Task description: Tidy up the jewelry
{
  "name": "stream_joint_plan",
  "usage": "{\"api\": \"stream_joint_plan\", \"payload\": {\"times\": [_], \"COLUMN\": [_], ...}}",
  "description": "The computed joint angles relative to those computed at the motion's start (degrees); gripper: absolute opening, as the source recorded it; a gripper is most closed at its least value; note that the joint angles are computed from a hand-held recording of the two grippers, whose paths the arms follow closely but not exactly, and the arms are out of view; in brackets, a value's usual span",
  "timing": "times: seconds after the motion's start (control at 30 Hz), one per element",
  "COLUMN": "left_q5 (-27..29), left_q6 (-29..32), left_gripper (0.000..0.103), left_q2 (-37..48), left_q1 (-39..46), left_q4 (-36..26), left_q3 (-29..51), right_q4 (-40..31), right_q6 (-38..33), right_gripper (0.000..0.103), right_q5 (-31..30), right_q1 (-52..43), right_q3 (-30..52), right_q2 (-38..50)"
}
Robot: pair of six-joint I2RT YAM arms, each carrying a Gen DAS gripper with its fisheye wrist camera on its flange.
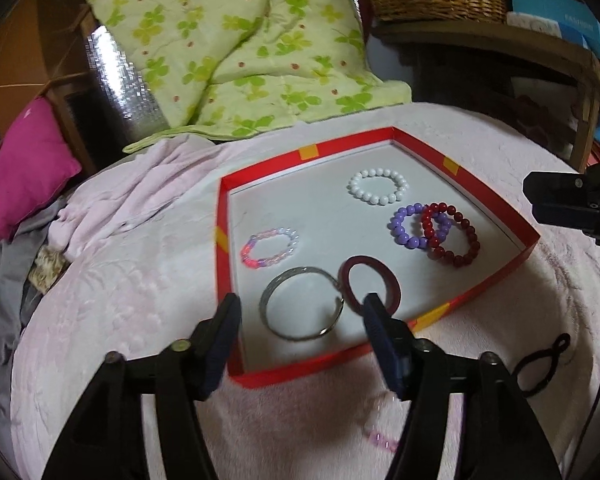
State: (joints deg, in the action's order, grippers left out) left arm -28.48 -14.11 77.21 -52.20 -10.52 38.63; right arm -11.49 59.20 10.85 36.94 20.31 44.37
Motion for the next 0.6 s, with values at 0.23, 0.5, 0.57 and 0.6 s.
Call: {"api": "stream_joint_plan", "payload": {"times": [0.23, 0.5, 0.57, 0.6], "left_q5": [-5.89, -12.56, -14.12, -14.73], "left_q6": [-5.68, -21.78, -25.75, -27.67], "left_gripper": [0.075, 0.075, 0.075, 0.075], "left_q2": [-5.91, -15.26, -16.79, -17.38], "left_q1": [-4.49, -14.65, -17.42, -18.59], "left_q4": [-3.78, -17.95, -22.44, -24.59], "left_q3": [-5.38, -11.86, -12.59, -12.74], "right_q4": [-11.83, -30.03, -33.54, -35.60], "right_q6": [4.66, 13.53, 15.30, 16.94], "right_gripper": [0.041, 0.047, 0.047, 0.047], "right_q5": [13.49, 29.04, 31.22, 32.14], "right_q1": [13.47, 27.30, 29.42, 30.85], "right_q3": [4.80, 13.12, 14.91, 15.76], "right_q2": [-1.14, 6.47, 8.77, 9.88]}}
